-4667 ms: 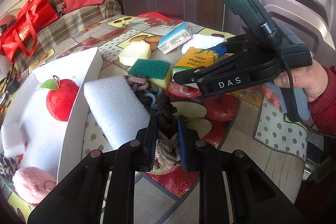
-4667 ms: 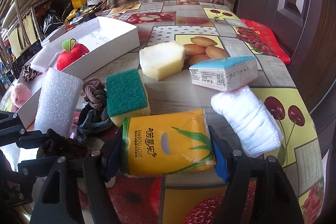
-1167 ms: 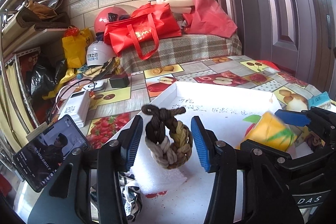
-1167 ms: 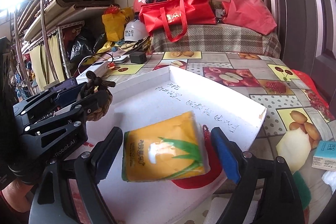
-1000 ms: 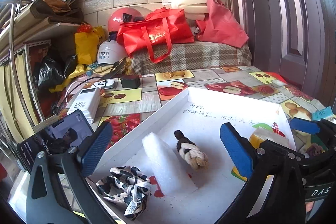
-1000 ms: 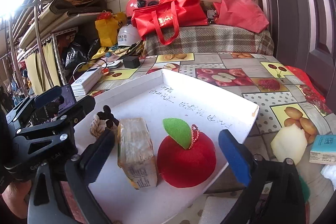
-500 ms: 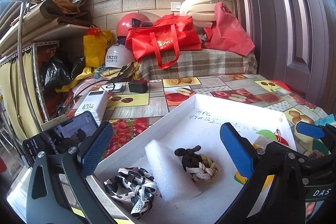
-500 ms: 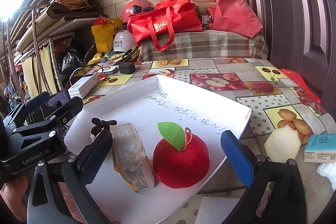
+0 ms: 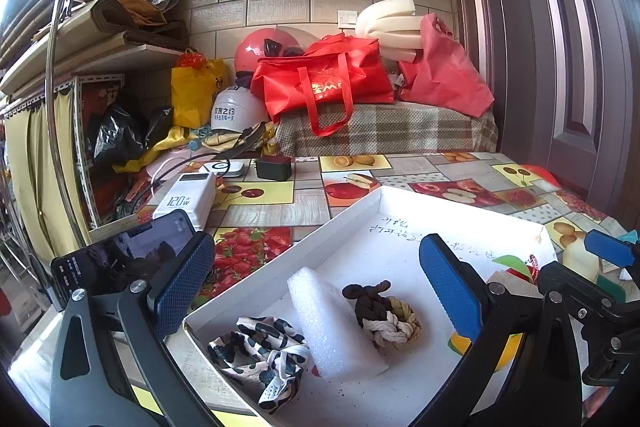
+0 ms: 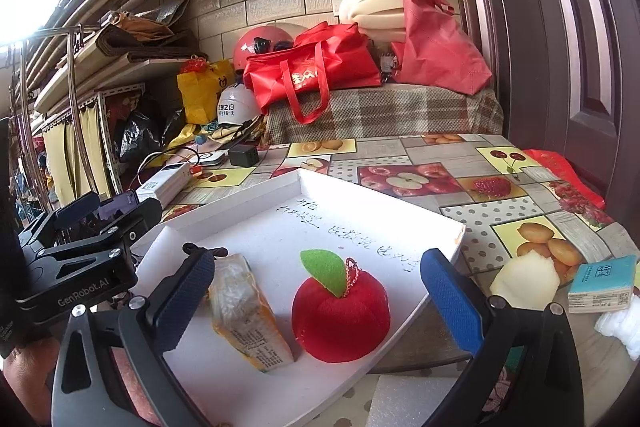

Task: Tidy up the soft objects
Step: 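Move both grippers back to the table items beside the box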

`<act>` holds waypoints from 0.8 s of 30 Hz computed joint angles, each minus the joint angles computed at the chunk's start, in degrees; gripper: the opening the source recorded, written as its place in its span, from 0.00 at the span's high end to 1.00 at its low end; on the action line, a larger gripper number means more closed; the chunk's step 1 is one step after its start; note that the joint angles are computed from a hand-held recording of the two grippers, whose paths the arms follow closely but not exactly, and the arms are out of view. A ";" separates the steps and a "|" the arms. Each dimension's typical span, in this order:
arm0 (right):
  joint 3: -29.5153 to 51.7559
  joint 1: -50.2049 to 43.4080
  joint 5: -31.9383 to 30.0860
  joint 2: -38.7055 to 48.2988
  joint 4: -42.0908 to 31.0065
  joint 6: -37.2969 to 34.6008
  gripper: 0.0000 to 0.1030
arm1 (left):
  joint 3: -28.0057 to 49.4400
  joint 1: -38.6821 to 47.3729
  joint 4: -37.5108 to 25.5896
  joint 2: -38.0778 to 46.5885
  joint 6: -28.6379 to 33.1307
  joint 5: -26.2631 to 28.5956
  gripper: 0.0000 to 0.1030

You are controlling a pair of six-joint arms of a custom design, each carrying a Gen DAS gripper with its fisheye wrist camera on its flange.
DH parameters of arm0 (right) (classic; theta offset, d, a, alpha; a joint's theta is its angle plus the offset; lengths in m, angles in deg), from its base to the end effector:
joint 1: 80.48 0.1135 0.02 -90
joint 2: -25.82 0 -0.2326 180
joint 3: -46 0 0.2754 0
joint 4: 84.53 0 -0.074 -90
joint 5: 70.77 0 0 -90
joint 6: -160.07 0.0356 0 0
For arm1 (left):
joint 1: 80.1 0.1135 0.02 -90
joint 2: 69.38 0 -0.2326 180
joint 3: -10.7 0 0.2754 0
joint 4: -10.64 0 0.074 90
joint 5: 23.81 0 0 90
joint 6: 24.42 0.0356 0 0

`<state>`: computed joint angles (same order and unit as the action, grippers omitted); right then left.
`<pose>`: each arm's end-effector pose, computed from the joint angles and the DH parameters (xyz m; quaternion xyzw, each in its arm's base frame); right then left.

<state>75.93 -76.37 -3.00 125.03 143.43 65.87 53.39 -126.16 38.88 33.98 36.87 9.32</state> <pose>0.2527 0.0317 0.0466 -0.1672 0.8002 0.1587 0.5536 0.2210 -0.1864 0.0496 -0.1104 0.7965 0.0745 0.5898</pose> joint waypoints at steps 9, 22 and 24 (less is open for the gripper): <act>-3.97 -1.15 -1.70 -2.38 2.55 -2.00 0.00 | -0.49 -1.76 -0.98 -0.65 -1.13 -1.15 0.00; -7.08 -8.89 -10.12 -5.79 0.03 -4.18 0.00 | 0.22 -6.66 -4.15 -0.78 -3.34 -3.87 0.00; -7.76 -9.86 -10.87 -6.34 0.22 -4.80 0.00 | 0.50 -7.74 -4.86 -0.73 -3.67 -3.95 0.00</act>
<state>68.17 -86.23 -13.86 118.69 143.65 61.07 53.89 -133.89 34.01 33.25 33.21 5.38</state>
